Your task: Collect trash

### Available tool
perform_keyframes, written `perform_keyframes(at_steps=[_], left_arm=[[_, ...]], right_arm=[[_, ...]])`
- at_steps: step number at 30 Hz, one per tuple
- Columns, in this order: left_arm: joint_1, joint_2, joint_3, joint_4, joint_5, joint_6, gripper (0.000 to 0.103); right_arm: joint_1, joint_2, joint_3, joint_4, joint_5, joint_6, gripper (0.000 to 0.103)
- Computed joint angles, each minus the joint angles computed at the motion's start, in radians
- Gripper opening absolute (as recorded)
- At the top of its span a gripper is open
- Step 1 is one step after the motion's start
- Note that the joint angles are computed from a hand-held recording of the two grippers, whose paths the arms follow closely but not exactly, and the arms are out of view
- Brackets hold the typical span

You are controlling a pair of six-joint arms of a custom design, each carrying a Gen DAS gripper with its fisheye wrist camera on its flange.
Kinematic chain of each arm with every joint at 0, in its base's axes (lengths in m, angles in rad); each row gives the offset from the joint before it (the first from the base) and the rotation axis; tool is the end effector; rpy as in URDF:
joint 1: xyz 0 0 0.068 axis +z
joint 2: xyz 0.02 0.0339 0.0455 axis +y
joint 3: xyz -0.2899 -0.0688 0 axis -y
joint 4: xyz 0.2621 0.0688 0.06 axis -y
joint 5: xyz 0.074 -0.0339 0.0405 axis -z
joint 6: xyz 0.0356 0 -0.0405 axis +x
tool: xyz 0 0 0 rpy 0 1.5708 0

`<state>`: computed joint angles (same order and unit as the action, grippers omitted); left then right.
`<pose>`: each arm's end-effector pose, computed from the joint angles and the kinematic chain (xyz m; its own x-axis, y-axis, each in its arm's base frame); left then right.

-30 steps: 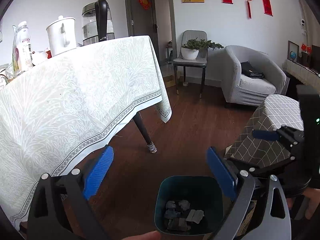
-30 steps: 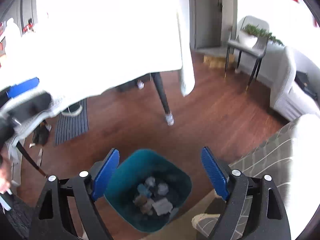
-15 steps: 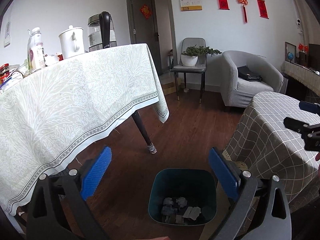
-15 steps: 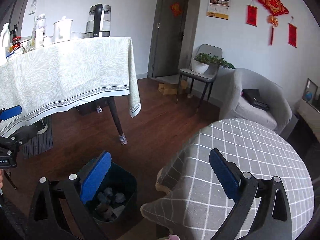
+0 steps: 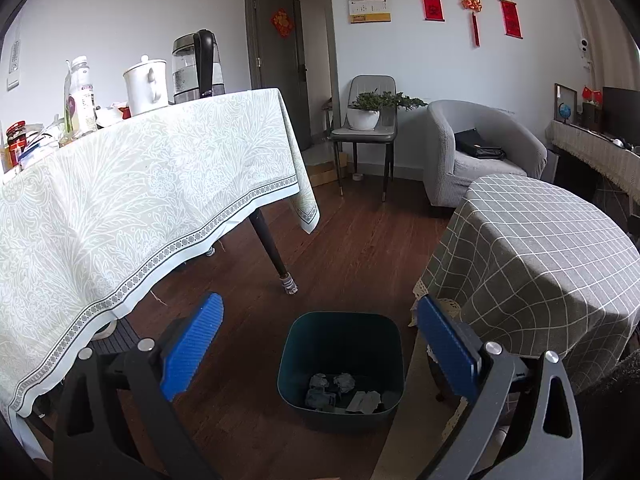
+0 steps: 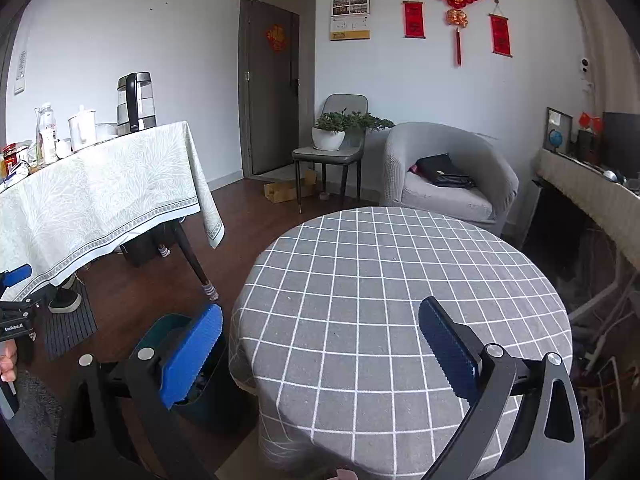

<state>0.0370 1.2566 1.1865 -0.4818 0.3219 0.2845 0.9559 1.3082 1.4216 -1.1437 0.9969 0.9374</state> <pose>0.2881 -0.0006 0.3742 -0.4372 0.2503 -0.8639 0.3718 0.9249 0.0798 0.1666 0.1840 0.4027 -0.4493 0.1224 -0.8850 0.2838 0.9588 -0.0115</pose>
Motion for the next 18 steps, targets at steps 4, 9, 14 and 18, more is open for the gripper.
perform_keyframes(at_steps=[4,9,14,18], left_arm=[[-0.03,0.001,-0.013,0.009,-0.038,0.01,0.099],[-0.051,0.01,-0.015,0.006,-0.071,0.021,0.099],[-0.052,0.007,-0.021,0.007,-0.083,0.012,0.099],[-0.05,0.009,-0.021,0.0,-0.077,0.007,0.099]], right_arm=[[0.011,-0.055,-0.076,0.033,-0.016,0.01,0.099],[0.047,-0.087,-0.115,0.128,-0.003,-0.08,0.099],[0.048,-0.089,-0.118,0.144,-0.016,-0.095,0.099],[0.058,-0.098,-0.127,0.148,-0.008,-0.098,0.099]])
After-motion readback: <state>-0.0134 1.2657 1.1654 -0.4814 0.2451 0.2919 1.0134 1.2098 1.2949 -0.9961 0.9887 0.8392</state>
